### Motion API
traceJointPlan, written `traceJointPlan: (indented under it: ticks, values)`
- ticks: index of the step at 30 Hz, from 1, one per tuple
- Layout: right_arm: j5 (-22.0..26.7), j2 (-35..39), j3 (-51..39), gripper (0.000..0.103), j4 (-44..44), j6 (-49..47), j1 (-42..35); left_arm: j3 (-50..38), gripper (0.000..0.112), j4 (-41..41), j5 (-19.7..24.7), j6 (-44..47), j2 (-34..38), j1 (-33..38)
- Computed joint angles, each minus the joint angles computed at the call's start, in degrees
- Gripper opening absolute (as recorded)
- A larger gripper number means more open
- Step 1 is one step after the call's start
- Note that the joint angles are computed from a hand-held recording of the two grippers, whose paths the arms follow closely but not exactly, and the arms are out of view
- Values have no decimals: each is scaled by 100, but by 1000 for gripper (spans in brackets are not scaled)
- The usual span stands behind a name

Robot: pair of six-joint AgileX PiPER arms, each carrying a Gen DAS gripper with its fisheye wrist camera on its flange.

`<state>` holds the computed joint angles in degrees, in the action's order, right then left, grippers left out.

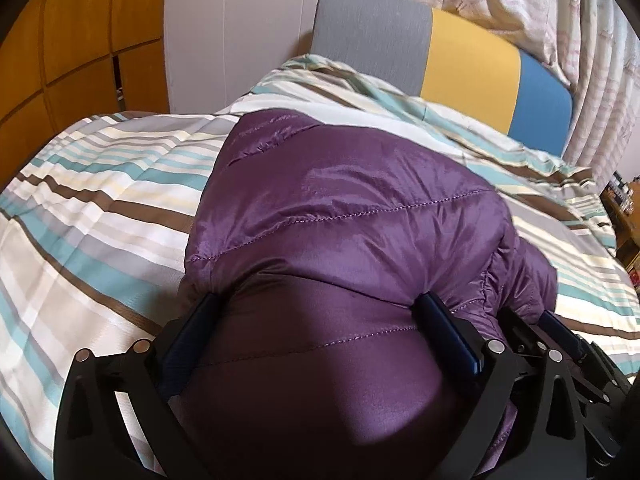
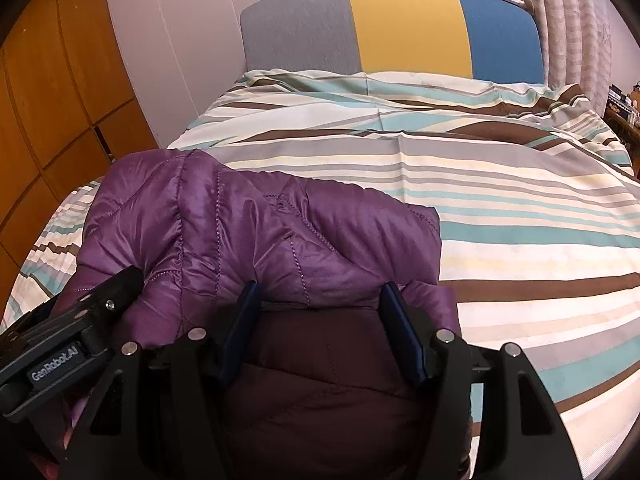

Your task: Fold large clothes

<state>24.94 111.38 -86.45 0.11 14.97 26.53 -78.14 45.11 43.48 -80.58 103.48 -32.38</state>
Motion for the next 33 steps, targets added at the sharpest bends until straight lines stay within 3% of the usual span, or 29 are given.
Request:
traceJointPlan:
  ticks: [3, 9, 12, 14, 18, 23, 30, 33]
  values:
    - [-163, -94, 156, 63, -79, 48, 22, 342, 100, 380, -157, -512, -228, -94]
    - [-292, -206, 310, 65, 3, -24, 14, 685, 100, 777, 115, -1094, -532, -398]
    - [-535, -480, 674, 79, -323, 292, 48, 1013, 100, 1242, 419, -1716, -741, -776]
    - [-592, -652, 865, 80, -504, 446, 76, 1179, 100, 1331, 462, -1885, -866, -918]
    - [-695, -1040, 1288, 82, -695, 456, 137, 1575, 100, 1375, 277, -2264, -1176, -1046]
    - [-799, -1600, 1913, 94, -1030, 877, 244, 2162, 100, 1428, 152, -2849, -1648, -1334]
    - [-739, -2454, 2925, 99, 532, -316, 74, 2746, 100, 1379, 346, -3144, -2197, -1981]
    - [-594, -2798, 3252, 100, 1267, -995, -27, 2770, 100, 1299, 881, -3007, -2338, -2503]
